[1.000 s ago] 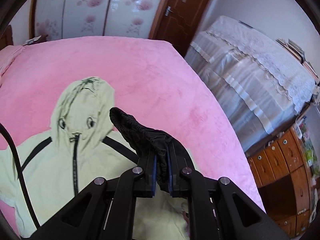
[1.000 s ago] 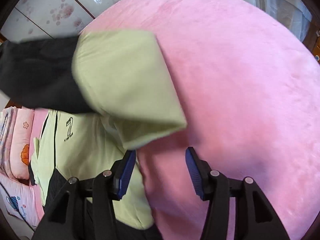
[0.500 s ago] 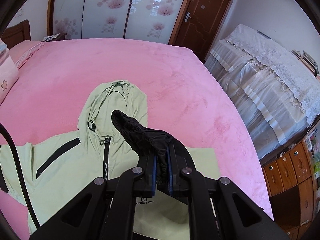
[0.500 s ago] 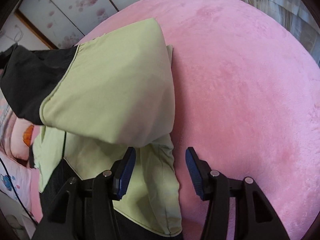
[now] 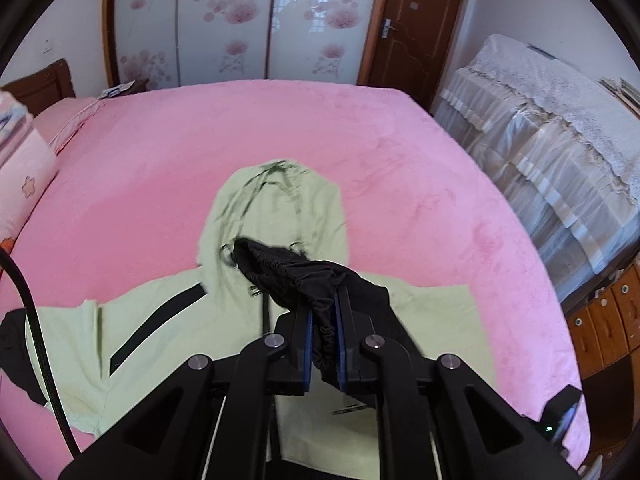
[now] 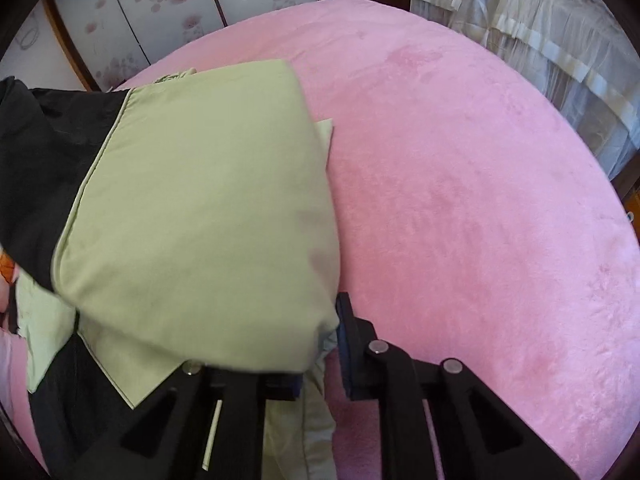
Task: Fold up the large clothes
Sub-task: 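Lay the folded sleeve on the jacket front and open the right gripper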
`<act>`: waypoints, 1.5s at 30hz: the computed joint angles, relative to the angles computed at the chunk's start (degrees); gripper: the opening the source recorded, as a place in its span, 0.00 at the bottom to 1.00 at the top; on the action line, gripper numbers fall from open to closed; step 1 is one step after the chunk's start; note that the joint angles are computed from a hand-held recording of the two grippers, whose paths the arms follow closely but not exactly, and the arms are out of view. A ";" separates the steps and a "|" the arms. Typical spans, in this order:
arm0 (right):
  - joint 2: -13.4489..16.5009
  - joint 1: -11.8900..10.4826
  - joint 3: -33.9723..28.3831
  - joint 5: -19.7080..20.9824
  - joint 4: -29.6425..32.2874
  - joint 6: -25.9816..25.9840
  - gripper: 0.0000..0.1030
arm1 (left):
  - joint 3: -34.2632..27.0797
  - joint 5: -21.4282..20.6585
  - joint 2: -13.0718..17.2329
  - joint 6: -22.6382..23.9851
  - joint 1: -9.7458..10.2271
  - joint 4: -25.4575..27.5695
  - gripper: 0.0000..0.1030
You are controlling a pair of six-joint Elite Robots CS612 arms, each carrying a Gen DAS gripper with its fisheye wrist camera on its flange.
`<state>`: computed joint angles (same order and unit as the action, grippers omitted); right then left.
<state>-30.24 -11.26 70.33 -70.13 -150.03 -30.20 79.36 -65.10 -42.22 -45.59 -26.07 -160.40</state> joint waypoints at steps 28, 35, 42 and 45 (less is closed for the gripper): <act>-3.50 -1.23 -0.64 11.26 12.34 -6.87 0.56 | 3.71 -24.51 3.55 -5.20 9.38 1.93 0.58; 1.49 1.49 -7.95 3.53 6.69 -1.25 0.56 | -1.75 -28.22 8.04 -4.53 11.50 11.63 0.58; 10.33 3.30 -23.54 1.33 16.40 4.83 0.56 | -4.53 -26.09 10.14 -1.97 10.37 12.15 0.45; 13.35 3.85 -28.74 0.87 19.16 8.02 0.56 | -5.02 -24.17 9.99 -1.97 9.78 12.26 0.27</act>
<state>-16.89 -7.41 41.59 -69.26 -130.86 -22.17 74.34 -89.27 -32.23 -47.56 -16.28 -148.14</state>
